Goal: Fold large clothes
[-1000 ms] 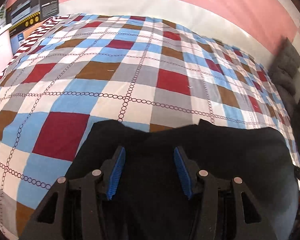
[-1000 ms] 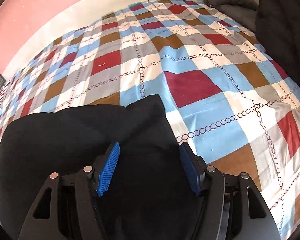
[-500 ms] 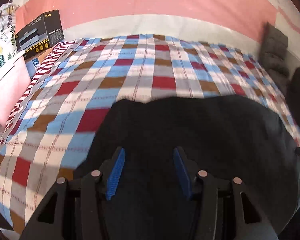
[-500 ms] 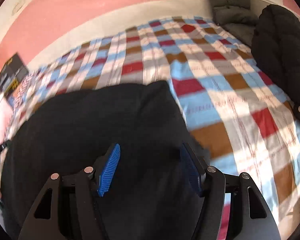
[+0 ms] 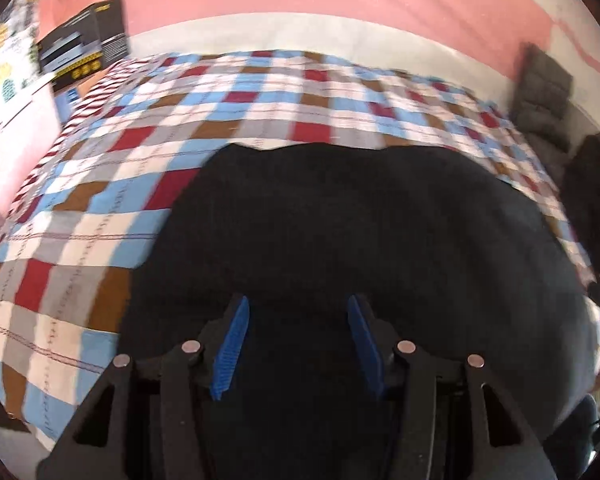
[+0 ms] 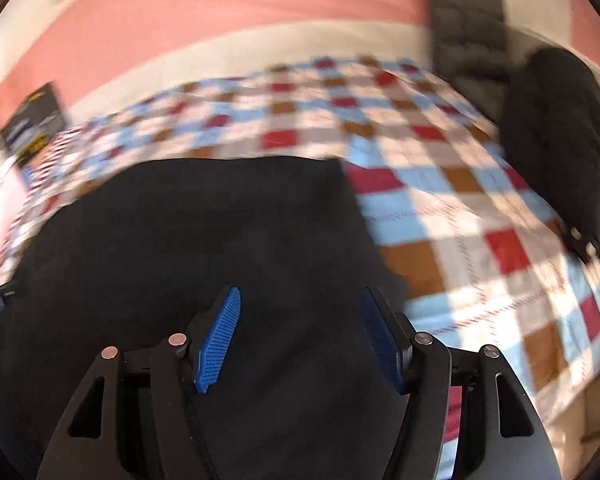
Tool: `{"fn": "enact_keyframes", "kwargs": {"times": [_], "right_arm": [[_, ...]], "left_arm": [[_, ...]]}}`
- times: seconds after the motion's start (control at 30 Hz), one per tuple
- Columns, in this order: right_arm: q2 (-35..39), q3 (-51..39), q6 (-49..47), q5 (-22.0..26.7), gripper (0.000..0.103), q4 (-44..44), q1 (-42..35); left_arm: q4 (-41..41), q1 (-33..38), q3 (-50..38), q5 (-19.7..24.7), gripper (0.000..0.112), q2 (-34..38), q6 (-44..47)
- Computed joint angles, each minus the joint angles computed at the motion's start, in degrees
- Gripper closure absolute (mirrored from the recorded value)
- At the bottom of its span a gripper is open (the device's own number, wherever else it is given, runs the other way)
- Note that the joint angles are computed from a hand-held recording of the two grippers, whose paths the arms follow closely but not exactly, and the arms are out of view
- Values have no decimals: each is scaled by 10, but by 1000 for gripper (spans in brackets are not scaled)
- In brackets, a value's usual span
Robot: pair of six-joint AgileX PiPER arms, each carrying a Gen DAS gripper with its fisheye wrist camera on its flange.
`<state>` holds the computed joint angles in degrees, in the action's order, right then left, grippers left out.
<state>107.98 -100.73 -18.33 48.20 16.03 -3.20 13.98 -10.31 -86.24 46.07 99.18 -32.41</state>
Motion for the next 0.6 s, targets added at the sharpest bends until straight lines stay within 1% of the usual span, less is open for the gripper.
{"fn": "enact_keyframes", "kwargs": {"times": [0.07, 0.1, 0.13, 0.17, 0.2, 0.27, 0.37, 0.43, 0.47, 0.5, 0.57, 0.6], "right_arm": [[-9, 21, -37, -3, 40, 35, 30], [-4, 27, -52, 0, 40, 44, 46], [7, 25, -54, 5, 40, 35, 61], [13, 35, -45, -12, 40, 13, 73], [16, 44, -52, -26, 40, 13, 72], [23, 31, -54, -16, 42, 32, 56], [19, 19, -47, -5, 42, 27, 16], [22, 18, -38, 3, 42, 24, -19], [30, 12, -32, 12, 42, 27, -39], [29, 12, -24, 18, 42, 25, -50], [35, -1, 1, 29, 42, 2, -63], [37, -9, 3, 39, 42, 5, -69]], "left_arm": [[-17, -22, 5, -19, 58, -1, 12], [-36, -26, 4, -28, 58, 4, 33], [-50, -29, 8, -38, 58, 11, 50], [-48, -30, 13, -46, 56, 13, 52], [-56, -25, 20, -53, 54, 15, 62], [-78, -6, 30, -52, 54, 1, 79], [-45, 28, 65, -43, 55, -33, 61], [-47, 63, 98, -51, 55, -51, 61], [-58, 82, 111, -57, 57, -58, 73], [-71, 93, 116, -57, 61, -64, 88], [-41, 85, 114, -42, 61, -70, 69], [-22, 75, 109, -30, 61, -72, 52]]}}
